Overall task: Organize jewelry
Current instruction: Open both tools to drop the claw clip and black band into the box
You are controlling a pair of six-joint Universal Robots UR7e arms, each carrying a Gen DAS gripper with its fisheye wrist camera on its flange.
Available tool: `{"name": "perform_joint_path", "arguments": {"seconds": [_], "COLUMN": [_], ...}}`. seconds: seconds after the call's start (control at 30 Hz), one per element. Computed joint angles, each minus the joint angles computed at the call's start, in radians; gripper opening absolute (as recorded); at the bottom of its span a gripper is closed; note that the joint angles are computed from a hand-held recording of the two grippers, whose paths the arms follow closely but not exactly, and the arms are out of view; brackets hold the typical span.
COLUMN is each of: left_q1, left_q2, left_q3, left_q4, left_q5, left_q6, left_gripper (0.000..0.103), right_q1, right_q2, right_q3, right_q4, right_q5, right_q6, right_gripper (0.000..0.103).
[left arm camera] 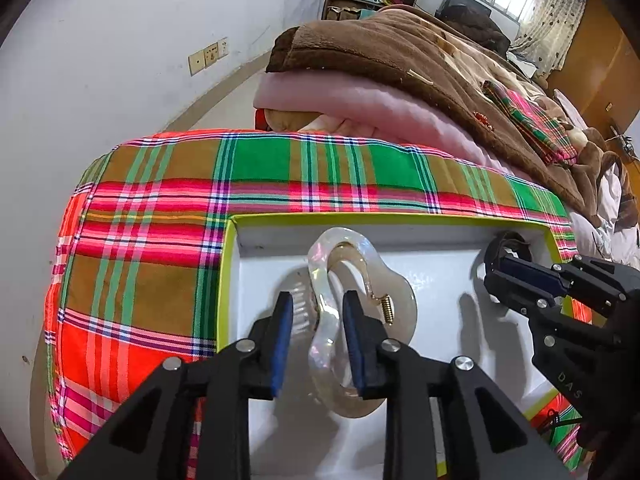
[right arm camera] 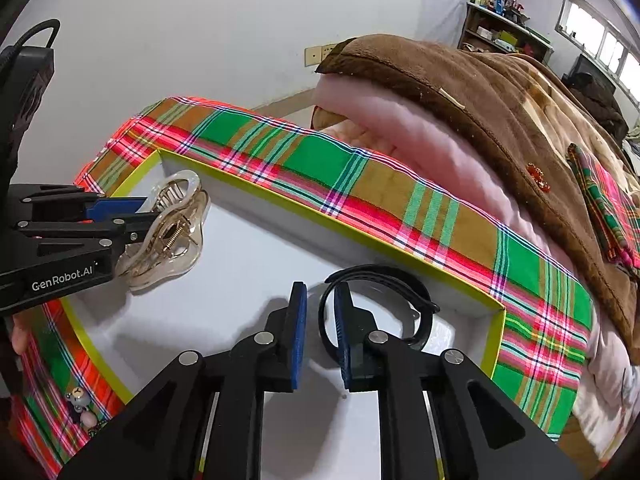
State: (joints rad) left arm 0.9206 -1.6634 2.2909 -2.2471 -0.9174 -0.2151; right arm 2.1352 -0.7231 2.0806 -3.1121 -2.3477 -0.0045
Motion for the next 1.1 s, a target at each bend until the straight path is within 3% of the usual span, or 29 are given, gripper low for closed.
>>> {"name": "perform_joint_path", "arguments": {"seconds": [0.17, 0.27, 0.7, 1.1], "left_q1": [-0.007, -0.020, -0.122, -0.277], "left_q2": [-0.012, -0.026, -0.147, -0.374], "left_q3": [0.001, 0.006, 0.040, 0.085], "left_q4": [0.000, 0.005, 0.067, 0.260], "left_q5": [-0.003, 0.003, 0.026, 0.051], "left_q6": [-0.008, -0.010, -0.059, -0.195], "left_gripper": [0.036, 0.040, 0.045, 0.047], "right_q1": [0.013, 0.022, 0.096, 0.219], "right_q2": [0.010, 0.008, -0.017, -0.047], "right_q3": [-0.010, -0.009, 0.012, 0.069], "right_q4": [0.006, 0.003, -0.030, -0.103], "right_q5": [-0.026, -0.029, -0.068, -0.106], "right_q6": [0.002, 0.001, 0.030, 0.105], "right_gripper": [0.019, 0.029, 0.030, 0.030]}}
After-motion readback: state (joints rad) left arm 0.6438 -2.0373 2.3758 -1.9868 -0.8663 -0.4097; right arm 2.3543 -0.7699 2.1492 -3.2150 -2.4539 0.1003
